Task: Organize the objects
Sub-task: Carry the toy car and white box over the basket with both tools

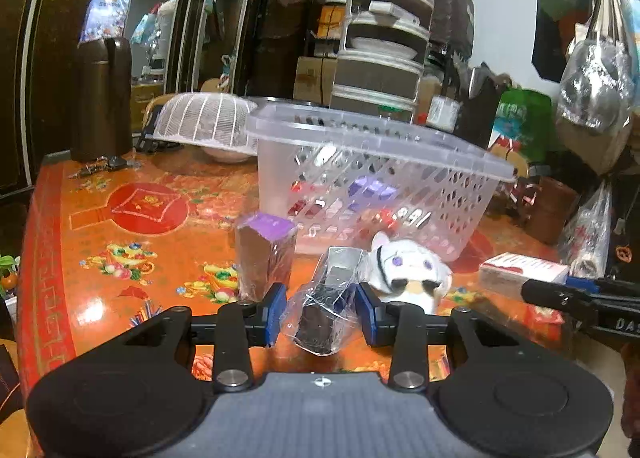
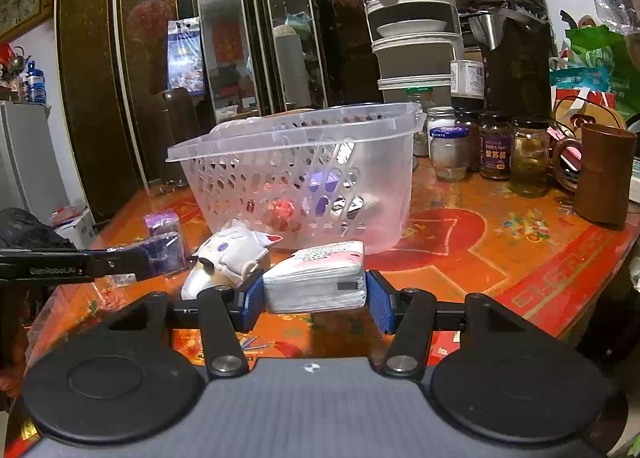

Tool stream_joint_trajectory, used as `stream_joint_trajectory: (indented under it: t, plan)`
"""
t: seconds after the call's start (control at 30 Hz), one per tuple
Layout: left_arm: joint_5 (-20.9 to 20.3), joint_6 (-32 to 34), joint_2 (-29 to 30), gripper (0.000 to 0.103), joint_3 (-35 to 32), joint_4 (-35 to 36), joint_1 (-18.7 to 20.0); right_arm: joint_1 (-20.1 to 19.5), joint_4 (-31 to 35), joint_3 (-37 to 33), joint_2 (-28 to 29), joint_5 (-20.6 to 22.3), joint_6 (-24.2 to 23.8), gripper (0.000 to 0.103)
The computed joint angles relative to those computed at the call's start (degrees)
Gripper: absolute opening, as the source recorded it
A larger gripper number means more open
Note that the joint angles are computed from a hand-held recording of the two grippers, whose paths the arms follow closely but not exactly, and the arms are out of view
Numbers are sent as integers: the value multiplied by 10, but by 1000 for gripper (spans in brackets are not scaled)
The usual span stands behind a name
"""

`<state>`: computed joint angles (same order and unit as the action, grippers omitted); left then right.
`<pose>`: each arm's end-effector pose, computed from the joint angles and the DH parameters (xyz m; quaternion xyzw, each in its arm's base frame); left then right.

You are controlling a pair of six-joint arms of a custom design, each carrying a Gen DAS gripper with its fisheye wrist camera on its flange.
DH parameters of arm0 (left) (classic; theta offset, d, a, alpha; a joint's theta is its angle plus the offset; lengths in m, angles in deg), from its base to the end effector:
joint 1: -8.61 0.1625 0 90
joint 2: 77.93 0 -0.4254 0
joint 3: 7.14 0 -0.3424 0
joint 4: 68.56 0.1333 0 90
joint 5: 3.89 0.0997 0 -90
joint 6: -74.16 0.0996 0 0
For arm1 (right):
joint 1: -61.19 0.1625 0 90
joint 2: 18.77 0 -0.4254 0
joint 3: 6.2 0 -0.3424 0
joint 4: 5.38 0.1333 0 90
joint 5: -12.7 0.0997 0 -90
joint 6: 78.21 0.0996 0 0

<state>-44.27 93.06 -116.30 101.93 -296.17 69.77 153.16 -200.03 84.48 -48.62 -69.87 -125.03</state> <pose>-0.0797 -0.5784 0.1698 0.0949 0.7861 -0.5288 0.3054 0.1693 -0.6707 0.0730 0.4044 -0.8332 0.3671 0.0865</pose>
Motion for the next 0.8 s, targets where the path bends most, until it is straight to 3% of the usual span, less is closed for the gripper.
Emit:
stream_joint_trajectory:
  t: [0.3, 0.47, 0.6, 0.7, 0.8]
  plan:
    - [-17, 35, -21, 42, 19, -64, -30, 4, -25, 23, -30, 49, -4, 57]
    - [-33, 66, -46, 42, -3, -47, -41, 19, -7, -3, -43, 80, -12, 57]
    - [-51, 78, -61, 42, -56, 21, -39, 45, 54, -81, -25, 66, -18, 57]
    - [-57, 74, -57, 42, -126, 102, -31, 70, 109, -171, 12, 20, -27, 57]
    - [-59, 35, -53, 42, -197, 215, -18, 87, 211, -289, 59, -20, -9, 57]
